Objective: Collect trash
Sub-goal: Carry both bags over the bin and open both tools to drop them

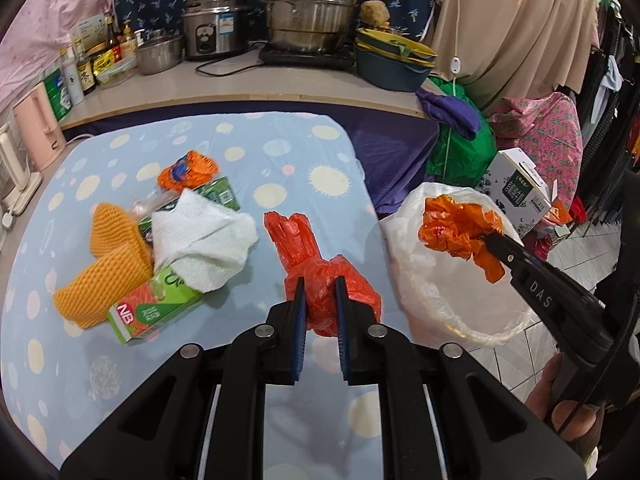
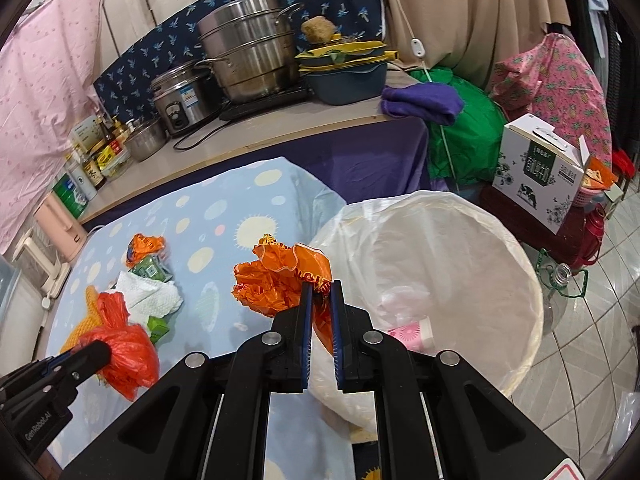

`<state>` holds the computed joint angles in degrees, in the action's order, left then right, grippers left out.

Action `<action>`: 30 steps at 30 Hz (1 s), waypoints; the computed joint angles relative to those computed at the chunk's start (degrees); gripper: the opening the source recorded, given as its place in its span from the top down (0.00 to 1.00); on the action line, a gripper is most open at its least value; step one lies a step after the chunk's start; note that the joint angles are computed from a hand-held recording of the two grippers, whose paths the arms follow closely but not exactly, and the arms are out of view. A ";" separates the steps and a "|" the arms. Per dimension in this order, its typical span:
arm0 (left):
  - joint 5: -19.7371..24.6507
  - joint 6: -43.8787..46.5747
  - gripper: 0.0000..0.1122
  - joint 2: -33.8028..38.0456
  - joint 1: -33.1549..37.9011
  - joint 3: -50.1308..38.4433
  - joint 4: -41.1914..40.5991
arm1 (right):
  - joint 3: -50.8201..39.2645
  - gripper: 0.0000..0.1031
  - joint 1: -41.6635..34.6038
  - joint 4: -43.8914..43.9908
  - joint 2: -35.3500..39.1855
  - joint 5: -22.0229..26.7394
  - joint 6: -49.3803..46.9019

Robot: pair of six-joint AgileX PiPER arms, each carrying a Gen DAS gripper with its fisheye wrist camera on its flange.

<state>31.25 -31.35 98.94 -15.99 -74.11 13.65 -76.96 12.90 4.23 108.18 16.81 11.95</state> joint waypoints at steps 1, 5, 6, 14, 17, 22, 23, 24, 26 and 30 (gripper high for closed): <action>0.11 -0.09 0.89 0.36 -0.49 -0.78 0.14 | 0.28 0.91 -0.43 -0.48 -0.14 -0.14 0.37; 0.65 -0.72 0.89 1.84 -2.39 -3.71 0.80 | 1.49 0.91 -2.26 0.08 -0.58 -0.73 -0.46; 0.85 -0.81 0.89 2.26 -2.85 -4.52 0.98 | 1.59 0.91 -2.69 0.16 -0.59 -0.73 -0.57; 2.53 -0.96 0.89 7.16 -6.65 -11.99 1.96 | 2.91 0.91 -6.49 2.51 -0.50 -1.05 -3.16; 2.79 -0.81 0.89 9.28 -7.82 -14.58 1.88 | 3.00 0.91 -7.70 2.29 -0.31 -0.87 -3.39; 3.40 0.25 0.89 13.32 -9.44 -19.17 1.13 | 3.14 0.91 -10.06 4.96 0.42 -0.67 -6.06; 3.62 0.29 0.89 14.23 -9.72 -20.12 1.23 | 3.14 0.91 -10.54 5.58 0.67 -0.66 -6.73; 3.86 0.45 0.89 15.09 -9.95 -21.10 1.10 | 3.17 0.91 -10.83 5.92 0.84 -0.69 -7.07; 3.76 0.90 0.89 16.76 -10.30 -22.84 0.55 | 3.05 0.91 -11.58 7.09 1.46 -0.67 -8.29; 5.15 1.33 0.89 20.62 -11.12 -27.36 0.52 | 2.21 0.91 -12.86 9.33 3.00 -0.38 -10.68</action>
<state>36.40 -30.02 119.57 -27.11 -101.47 14.17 -74.75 0.03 13.56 111.19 16.43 1.27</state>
